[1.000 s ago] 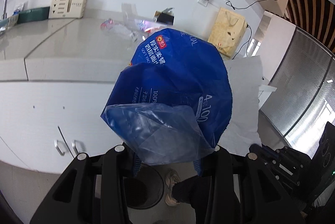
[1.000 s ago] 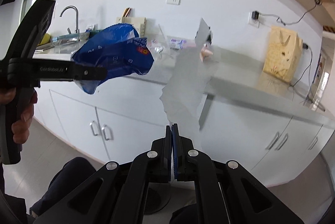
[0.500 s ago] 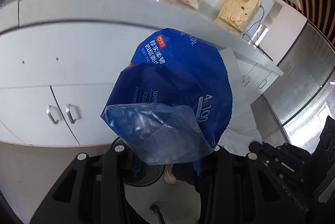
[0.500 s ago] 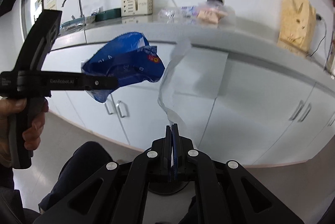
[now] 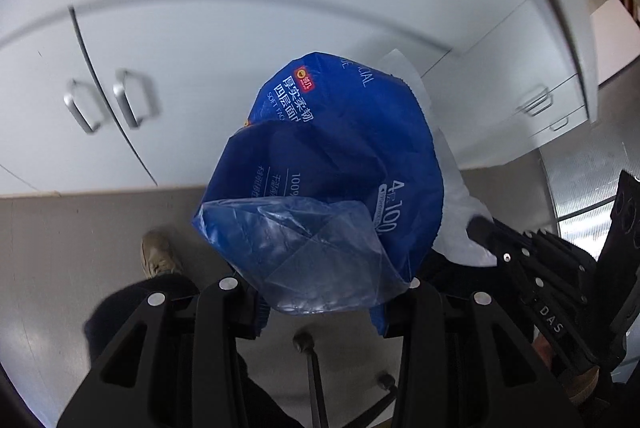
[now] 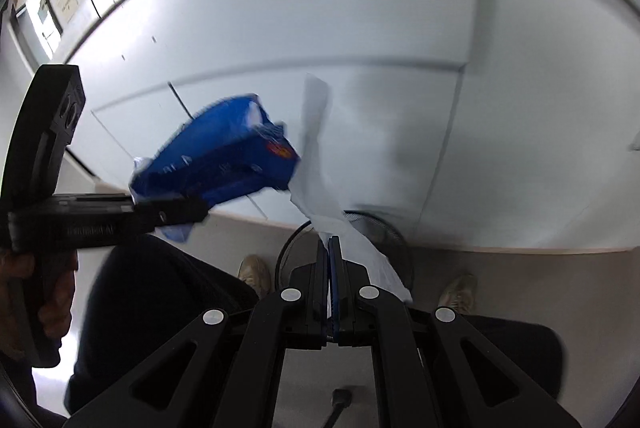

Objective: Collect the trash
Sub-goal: 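Carry the blue bag and clear sheet down toward the mesh wastebasket with both tools, then open the left tool over the wastebasket while the right tool releases the clear sheet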

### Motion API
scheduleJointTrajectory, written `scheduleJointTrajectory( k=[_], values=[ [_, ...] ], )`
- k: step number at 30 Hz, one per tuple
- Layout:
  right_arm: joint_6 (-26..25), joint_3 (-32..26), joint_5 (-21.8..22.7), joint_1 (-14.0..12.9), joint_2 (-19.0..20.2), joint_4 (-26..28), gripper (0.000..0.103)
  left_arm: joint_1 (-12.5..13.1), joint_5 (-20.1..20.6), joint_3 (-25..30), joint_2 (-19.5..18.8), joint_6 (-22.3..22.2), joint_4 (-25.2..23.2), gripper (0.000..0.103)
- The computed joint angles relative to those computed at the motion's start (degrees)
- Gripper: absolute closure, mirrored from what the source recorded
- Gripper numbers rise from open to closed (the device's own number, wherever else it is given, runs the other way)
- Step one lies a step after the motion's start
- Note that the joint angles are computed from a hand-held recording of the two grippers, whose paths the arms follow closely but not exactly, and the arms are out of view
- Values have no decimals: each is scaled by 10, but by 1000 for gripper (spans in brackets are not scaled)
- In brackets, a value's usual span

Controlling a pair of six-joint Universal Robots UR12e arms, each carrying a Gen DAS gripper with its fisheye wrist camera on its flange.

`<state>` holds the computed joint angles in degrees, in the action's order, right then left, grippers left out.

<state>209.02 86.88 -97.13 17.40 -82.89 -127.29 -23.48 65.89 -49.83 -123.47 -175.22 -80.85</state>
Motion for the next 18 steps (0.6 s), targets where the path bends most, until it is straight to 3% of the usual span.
scheduleJointTrajectory(
  k=[3,8,11,13,14,16,18],
  values=[
    [-11,0,33,-14,18,0,97,-6,10,29,-28,6,-51,64],
    [7,18,148,-51,37,-8,97,-11,19,67,-72,9,-132,64],
    [13,28,169,-62,43,3,97,-12,28,113,-106,36,-198,64],
    [23,29,181,-69,47,24,97,-14,17,154,-129,79,-230,64],
    [18,24,188,-73,52,40,97,-18,32,175,-143,86,-243,64],
    [15,22,193,-78,55,50,97,-23,58,236,-180,101,-305,64],
    [3,23,188,-79,54,55,97,-26,57,292,-215,118,-360,62]
  ],
)
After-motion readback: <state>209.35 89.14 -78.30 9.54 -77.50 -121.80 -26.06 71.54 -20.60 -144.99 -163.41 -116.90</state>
